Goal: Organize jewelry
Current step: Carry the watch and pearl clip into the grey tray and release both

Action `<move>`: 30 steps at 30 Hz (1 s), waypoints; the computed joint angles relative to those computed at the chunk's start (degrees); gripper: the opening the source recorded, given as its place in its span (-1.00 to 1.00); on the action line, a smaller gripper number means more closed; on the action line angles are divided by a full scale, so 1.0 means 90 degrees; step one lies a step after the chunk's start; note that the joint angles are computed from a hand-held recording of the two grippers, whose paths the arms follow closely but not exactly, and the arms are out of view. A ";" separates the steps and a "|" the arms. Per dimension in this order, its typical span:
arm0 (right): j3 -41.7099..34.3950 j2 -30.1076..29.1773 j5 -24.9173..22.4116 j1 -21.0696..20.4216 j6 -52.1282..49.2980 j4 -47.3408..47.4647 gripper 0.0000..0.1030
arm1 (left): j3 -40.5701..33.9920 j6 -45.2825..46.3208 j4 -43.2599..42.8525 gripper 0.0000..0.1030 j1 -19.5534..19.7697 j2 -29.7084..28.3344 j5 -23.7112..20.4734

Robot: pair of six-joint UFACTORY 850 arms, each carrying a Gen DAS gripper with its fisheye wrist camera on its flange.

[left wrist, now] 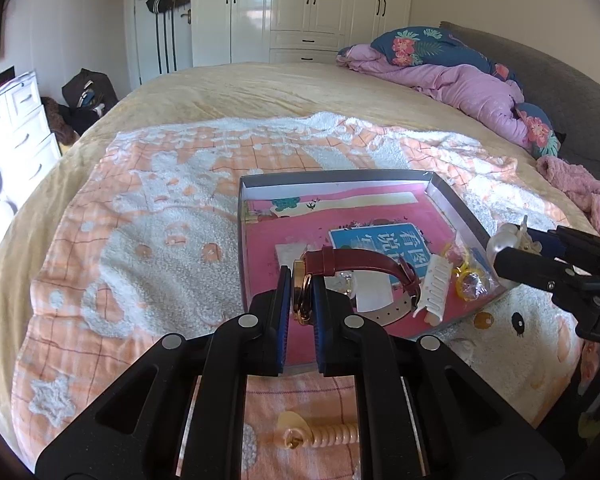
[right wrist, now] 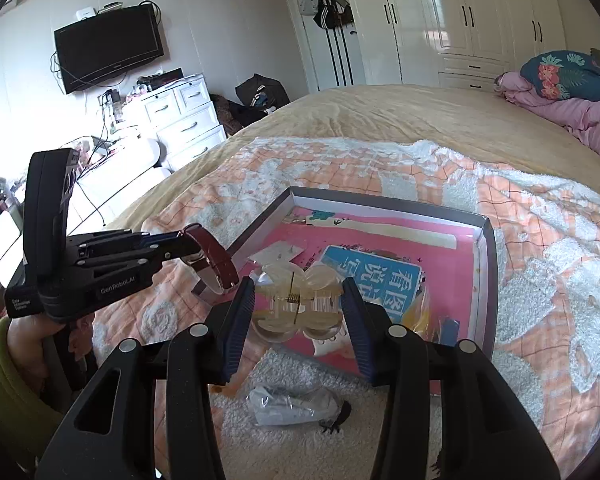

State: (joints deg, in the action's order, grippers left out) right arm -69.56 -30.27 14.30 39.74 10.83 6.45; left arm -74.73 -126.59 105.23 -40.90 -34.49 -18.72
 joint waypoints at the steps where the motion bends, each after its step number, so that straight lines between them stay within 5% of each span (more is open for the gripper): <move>1: -0.0032 -0.0029 -0.0014 -0.0015 -0.0008 0.0018 -0.16 | -0.0032 0.0047 -0.0036 -0.92 0.0006 -0.0033 0.0014; 18: -0.0105 -0.0356 -0.0094 -0.0231 -0.1623 0.1859 -0.16 | -0.0434 0.1336 -0.1196 -0.92 0.0078 -0.0531 0.0172; 30: 0.0003 -0.0520 -0.0193 -0.0203 -0.1442 0.1754 -0.16 | -0.0510 0.1812 -0.1709 -0.91 0.0109 -0.0646 -0.0025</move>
